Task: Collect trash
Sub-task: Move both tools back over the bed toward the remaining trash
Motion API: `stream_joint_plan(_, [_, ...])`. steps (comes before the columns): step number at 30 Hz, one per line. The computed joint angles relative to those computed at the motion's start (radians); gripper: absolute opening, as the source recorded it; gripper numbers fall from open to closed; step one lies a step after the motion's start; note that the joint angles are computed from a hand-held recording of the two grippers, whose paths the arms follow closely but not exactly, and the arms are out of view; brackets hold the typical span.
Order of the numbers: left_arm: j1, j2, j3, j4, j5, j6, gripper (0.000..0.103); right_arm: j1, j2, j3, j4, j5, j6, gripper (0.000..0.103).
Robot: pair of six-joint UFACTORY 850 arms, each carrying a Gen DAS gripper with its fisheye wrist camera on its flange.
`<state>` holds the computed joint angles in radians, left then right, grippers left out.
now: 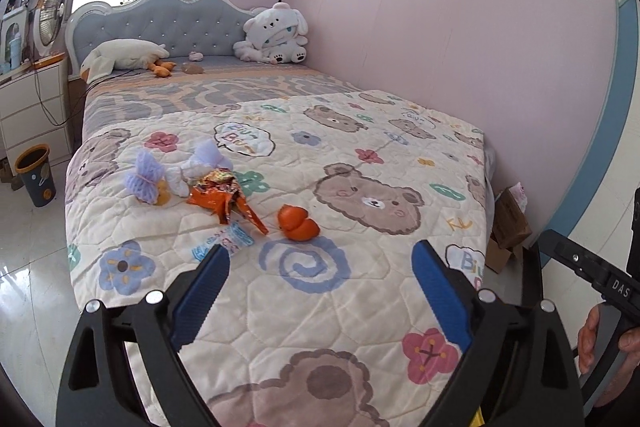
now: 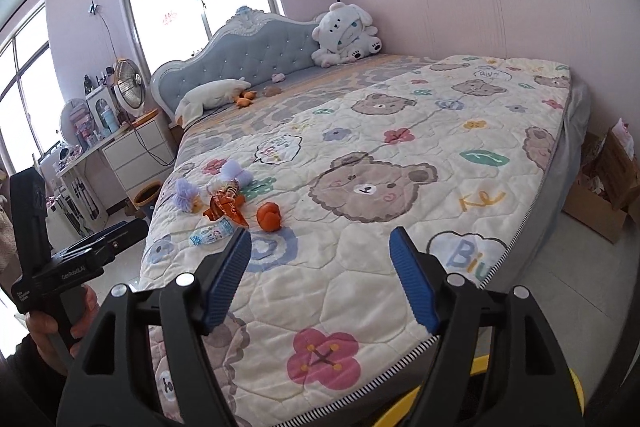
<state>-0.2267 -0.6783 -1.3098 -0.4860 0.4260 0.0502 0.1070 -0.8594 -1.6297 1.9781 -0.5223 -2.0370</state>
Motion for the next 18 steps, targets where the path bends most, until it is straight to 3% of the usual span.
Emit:
stream_joint_plan(12, [0.110,-0.016,-0.027,-0.091,-0.013,0.066,0.089,0.102,-0.175,-0.295,-0.192,0.085,0.195,0.079])
stream_joint_plan(15, [0.139,-0.036,-0.053,-0.120,-0.029,0.093,0.089,0.123,-0.242,-0.405,-0.319,0.114,0.318,0.080])
stream_joint_plan(18, [0.166,-0.061,-0.087,-0.154,-0.054,0.121,0.089,0.143,-0.332,-0.556,-0.546,0.119,0.542,0.080])
